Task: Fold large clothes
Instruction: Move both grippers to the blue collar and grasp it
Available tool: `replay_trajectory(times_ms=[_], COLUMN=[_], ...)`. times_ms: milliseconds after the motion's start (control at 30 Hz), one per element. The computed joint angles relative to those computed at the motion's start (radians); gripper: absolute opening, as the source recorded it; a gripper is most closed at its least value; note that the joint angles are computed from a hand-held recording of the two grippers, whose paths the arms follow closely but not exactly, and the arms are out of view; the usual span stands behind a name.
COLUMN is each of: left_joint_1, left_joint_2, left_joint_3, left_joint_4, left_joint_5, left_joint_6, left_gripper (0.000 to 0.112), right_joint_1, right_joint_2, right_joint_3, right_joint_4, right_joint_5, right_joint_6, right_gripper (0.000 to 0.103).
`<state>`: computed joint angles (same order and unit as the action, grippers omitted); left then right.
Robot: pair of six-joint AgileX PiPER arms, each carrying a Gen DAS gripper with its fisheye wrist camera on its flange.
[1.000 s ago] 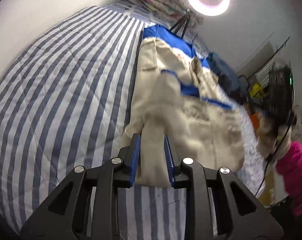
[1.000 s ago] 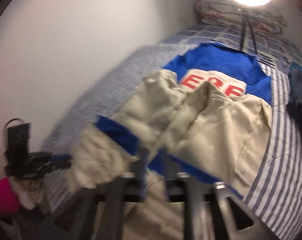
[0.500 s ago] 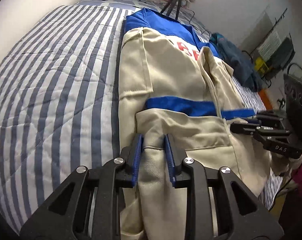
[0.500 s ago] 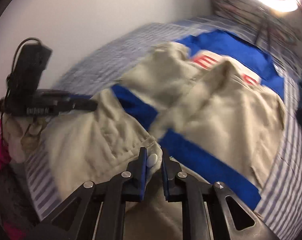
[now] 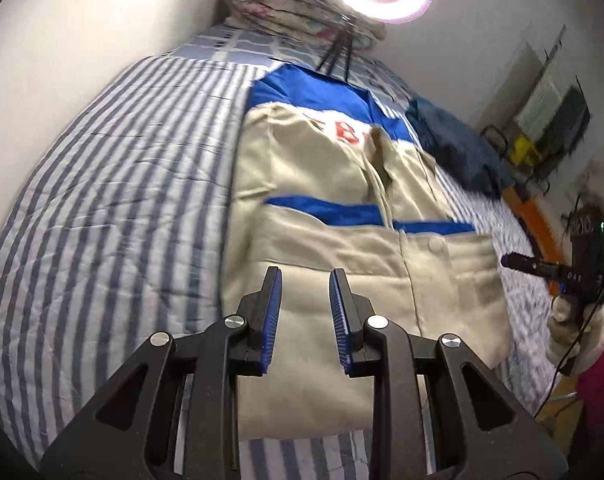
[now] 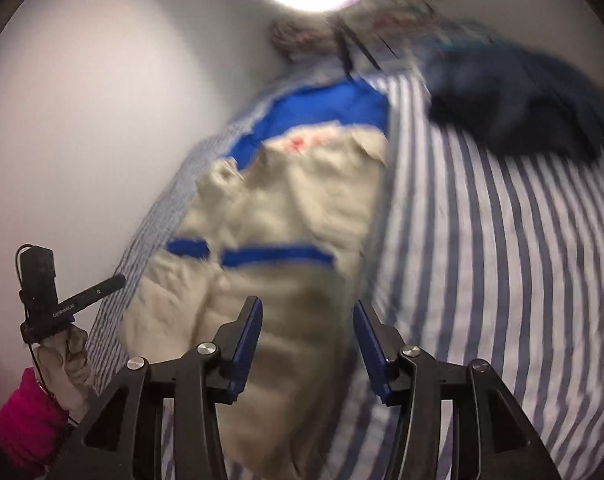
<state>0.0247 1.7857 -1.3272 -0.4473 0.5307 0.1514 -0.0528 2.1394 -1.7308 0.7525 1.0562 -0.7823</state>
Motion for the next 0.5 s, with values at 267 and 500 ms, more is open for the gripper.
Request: replay_trajectory(times_ms=[267,500], left_joint_1=[-0.077,-0.103], left_joint_2=[0.045,-0.13], left_joint_3=[0.004,-0.009], left_joint_4=[0.353,0.449], left_joint_5=[0.021,0.065], left_joint_6=[-0.371,-0.462], left_gripper=[0.015,0.017], right_joint_1=[0.143,0.004], right_joint_2=[0.001,-0.246], right_joint_3=[0.041,0.231], right_joint_4=[-0.282,-0.052], right_joint_5=[-0.207,-0.2], right_joint_6=[0.101,-0.167], right_gripper=[0.026,0.03])
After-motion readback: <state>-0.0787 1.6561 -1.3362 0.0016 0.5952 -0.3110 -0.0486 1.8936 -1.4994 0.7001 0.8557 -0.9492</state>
